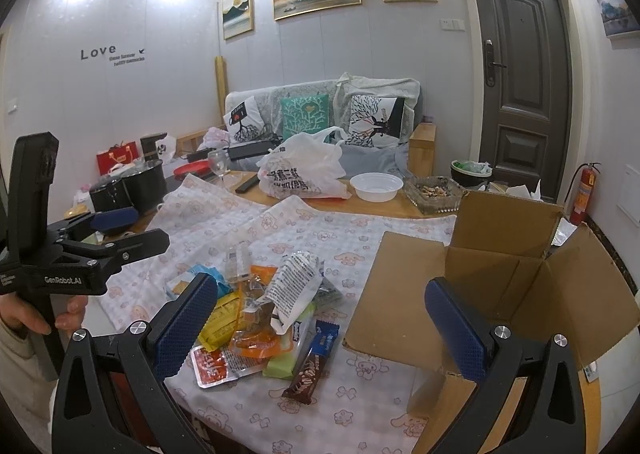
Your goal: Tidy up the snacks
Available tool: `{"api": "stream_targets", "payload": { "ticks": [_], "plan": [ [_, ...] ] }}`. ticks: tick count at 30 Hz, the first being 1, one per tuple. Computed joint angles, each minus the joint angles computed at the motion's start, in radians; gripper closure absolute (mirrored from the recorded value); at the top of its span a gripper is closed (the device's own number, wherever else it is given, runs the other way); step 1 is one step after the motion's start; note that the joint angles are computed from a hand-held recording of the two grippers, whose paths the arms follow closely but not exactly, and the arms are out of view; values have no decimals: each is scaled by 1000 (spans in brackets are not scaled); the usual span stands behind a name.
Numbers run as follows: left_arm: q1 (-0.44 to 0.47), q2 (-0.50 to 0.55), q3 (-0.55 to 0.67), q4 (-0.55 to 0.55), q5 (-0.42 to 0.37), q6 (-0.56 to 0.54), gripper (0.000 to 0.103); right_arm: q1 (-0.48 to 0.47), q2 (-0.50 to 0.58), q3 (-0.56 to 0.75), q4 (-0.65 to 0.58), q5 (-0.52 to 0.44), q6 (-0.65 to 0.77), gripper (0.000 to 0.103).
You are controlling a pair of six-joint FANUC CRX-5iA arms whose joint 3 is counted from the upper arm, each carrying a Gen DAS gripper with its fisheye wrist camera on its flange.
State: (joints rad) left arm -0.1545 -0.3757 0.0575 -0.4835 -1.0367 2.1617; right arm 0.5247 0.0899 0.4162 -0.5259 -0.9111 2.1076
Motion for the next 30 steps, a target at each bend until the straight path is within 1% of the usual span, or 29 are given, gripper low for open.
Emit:
{"api": "stream_targets", "payload": {
  "ticks": [30],
  "plan": [
    [19, -12, -20, 13, 2, -7, 1, 0, 5, -7, 2, -10, -12, 0]
  ]
}}
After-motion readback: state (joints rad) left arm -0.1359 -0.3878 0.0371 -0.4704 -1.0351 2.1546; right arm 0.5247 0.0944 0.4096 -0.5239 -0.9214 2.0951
